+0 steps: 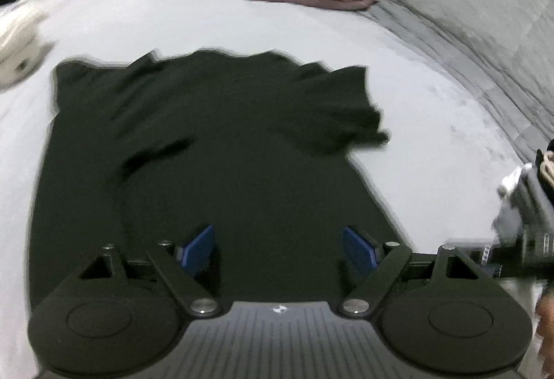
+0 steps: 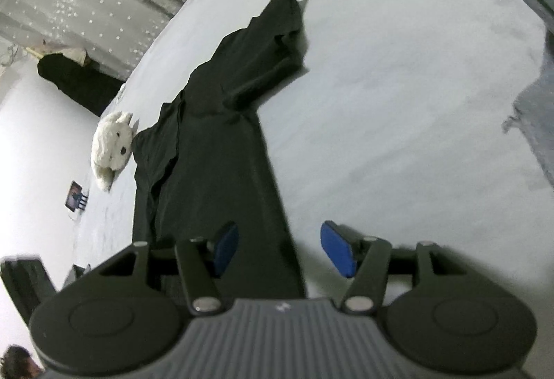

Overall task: Fold clothes
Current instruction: 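Grasp the t-shirt side edge with the left gripper and lift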

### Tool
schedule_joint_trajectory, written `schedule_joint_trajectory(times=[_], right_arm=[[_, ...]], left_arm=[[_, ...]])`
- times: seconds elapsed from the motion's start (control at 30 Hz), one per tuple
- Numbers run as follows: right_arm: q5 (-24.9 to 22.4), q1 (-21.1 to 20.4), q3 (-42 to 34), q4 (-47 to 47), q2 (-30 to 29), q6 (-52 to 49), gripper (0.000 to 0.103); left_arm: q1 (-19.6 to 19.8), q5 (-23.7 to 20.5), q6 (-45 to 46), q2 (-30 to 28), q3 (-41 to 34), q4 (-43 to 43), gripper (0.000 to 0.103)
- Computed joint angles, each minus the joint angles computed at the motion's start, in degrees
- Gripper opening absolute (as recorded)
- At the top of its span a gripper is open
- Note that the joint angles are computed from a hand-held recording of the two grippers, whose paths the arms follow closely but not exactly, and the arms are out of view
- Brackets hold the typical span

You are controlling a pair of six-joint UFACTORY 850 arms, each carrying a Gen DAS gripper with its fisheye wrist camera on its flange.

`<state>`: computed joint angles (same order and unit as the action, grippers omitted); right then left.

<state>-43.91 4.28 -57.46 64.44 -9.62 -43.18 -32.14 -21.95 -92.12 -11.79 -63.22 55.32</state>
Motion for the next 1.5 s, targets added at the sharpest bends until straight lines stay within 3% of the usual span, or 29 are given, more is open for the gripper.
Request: schedule_joint_trajectory(times=[0.1,0.33,0.47,0.57,0.63,0.7,0.8,0.87,0.9,1.07,1.2,1.5], right_arm=[[-0.61,-0.58,0.01,0.37,-0.34,-0.55,0.055],[-2.92,-1.66,-0.03,1.27,-0.74,-1.02,0.055],[-4.8,-2.21,-0.16,1.45,-1.05,-1.34,0.055],[-5.73,-2.15,-0.23,0.84,-1.09,-2.71,0.055],[-5.54,-1.94,-0.25,0.38,-1.16,-3.36,0.055],[-5.6,-1.88,-0.31,0.24,-1.39,-3.85,0.055],[-5.54,-1.73,-0.26,0.28,-1.53,-5.03,0.055],[-4.66,-1.25,-0.09,-0.15,-1.25,-5.78,0.053],[-4.4,-0.98,0.08,-0.46,-1.02,-6.33,0.053],[-3.81,0.46,1.22,-1.94,0.32,-9.19,0.049],[-1.15,2.35,2.51,-3.16,1.83,-11.05,0.049],[2.58,5.1,3.95,-4.81,4.14,-12.3,0.05]], left_arm=[[-0.28,-2.68,6.83,-6.59,-9.02,-0.33,0.081],[-0.42,-12.78,29.93,-24.58,-33.78,-10.22,0.081],[-0.43,-18.2,36.21,-32.87,-45.73,-13.87,0.082],[-0.54,-26.67,38.93,-40.07,-56.28,-16.56,0.082],[-0.55,-29.76,38.76,-42.74,-60.02,-16.93,0.085],[-0.48,-29.34,36.93,-42.63,-59.56,-16.26,0.083],[-0.12,-27.45,35.03,-40.97,-57.0,-16.31,0.057],[0.23,-26.63,33.84,-39.9,-55.62,-16.76,0.019],[0.4,-26.39,32.83,-39.28,-54.88,-16.85,0.012],[1.58,-22.43,23.95,-33.05,-46.43,-13.85,0.006],[2.83,-16.66,13.93,-25.44,-36.44,-9.11,0.005],[5.97,-10.89,-8.62,-13.51,-20.68,5.25,0.005]])
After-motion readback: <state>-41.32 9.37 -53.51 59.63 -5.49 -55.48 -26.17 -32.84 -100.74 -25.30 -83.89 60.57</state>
